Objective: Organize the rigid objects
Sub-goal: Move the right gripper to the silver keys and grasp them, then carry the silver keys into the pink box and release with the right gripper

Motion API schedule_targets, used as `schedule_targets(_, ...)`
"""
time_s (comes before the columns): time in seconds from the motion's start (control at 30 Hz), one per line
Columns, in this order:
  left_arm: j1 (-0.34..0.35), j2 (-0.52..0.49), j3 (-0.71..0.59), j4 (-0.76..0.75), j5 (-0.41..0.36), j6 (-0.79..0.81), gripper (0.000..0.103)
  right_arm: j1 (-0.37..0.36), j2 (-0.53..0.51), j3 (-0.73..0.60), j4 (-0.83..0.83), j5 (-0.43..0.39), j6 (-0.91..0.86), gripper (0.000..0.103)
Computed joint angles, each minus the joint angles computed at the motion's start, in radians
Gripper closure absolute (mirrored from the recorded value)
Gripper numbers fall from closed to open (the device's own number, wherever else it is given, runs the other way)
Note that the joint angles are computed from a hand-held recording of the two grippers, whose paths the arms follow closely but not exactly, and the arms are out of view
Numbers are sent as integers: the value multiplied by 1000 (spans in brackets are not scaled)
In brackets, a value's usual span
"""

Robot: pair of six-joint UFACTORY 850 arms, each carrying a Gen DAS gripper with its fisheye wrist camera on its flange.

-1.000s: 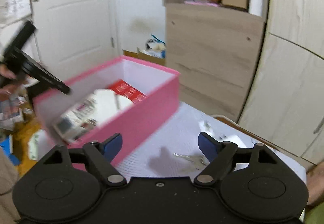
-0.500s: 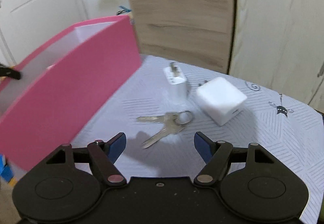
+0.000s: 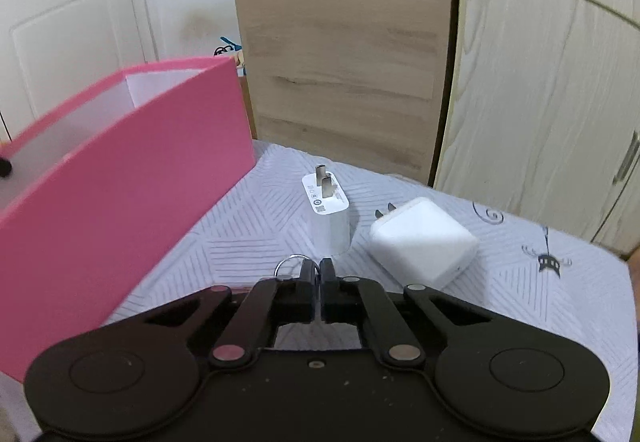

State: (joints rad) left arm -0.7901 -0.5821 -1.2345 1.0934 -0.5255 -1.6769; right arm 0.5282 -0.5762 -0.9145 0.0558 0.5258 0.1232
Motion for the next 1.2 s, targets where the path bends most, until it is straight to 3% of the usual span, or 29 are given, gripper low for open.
schedule_targets(0.67,-5,-10,-13,-12,-11,1,91,40,202,153,5,202,20,101)
schedule_targets(0.97,-4,-11,-17,-15,-17,-18,91,51,265,180,-192,289,251,101)
schedule_targets(1.2,-12,-20,-28,-15,-38,-16,91,93,260,151,-307,285,322,100)
